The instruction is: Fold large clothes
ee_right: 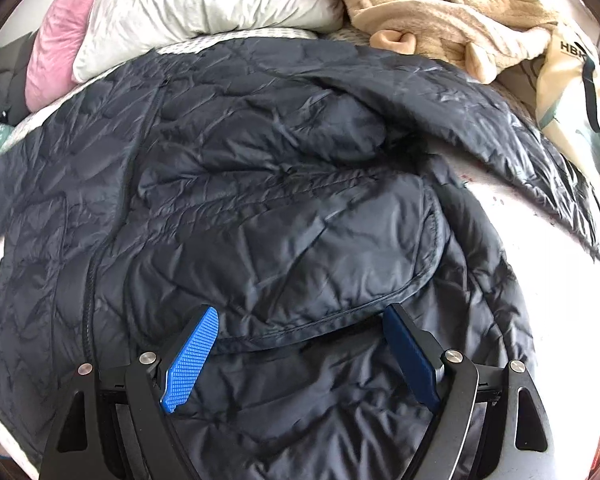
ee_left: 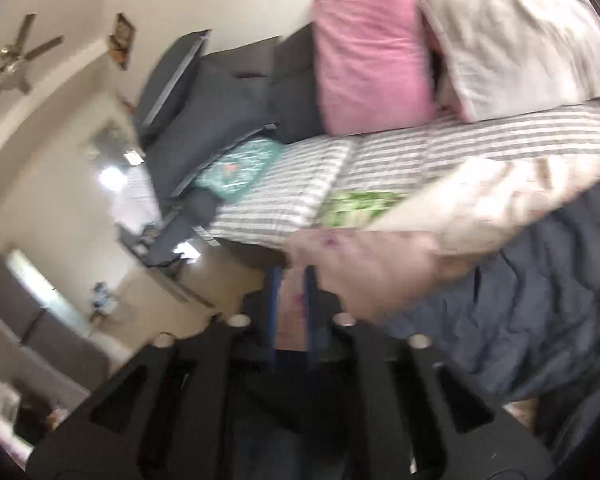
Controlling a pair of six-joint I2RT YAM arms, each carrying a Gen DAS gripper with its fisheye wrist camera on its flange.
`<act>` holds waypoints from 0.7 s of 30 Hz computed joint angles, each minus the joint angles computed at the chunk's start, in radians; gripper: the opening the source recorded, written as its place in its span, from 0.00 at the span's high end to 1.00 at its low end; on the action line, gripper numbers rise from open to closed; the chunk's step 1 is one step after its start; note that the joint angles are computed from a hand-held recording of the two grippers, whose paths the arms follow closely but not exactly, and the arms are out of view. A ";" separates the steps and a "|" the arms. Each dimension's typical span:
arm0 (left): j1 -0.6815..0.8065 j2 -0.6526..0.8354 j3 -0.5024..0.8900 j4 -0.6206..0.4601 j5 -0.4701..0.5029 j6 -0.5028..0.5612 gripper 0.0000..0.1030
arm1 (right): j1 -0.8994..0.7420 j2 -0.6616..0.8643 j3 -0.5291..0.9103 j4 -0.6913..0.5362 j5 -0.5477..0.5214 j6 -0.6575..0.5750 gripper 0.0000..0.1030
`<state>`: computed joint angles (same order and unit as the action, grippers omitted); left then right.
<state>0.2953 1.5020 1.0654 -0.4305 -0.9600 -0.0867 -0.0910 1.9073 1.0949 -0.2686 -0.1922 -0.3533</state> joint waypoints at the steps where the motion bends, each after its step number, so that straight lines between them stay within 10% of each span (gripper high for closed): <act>1: 0.012 -0.027 -0.018 -0.003 0.020 -0.010 0.45 | -0.006 0.000 0.007 -0.006 -0.006 0.001 0.17; 4: 0.019 -0.144 -0.111 -0.018 0.165 -0.077 0.22 | -0.033 -0.002 0.029 -0.027 -0.027 -0.003 0.17; 12: -0.163 -0.265 -0.331 -0.121 0.525 -0.337 0.20 | -0.144 -0.006 0.106 -0.131 -0.129 -0.033 0.17; 21: -0.531 -0.289 -0.648 0.000 0.670 -0.619 0.20 | -0.383 0.084 0.229 -0.288 -0.208 -0.109 0.17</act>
<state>-0.2354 1.2130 0.4172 -0.4309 -0.2901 -0.7057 -0.4737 1.9911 1.3241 -0.5562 -0.3997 -0.4623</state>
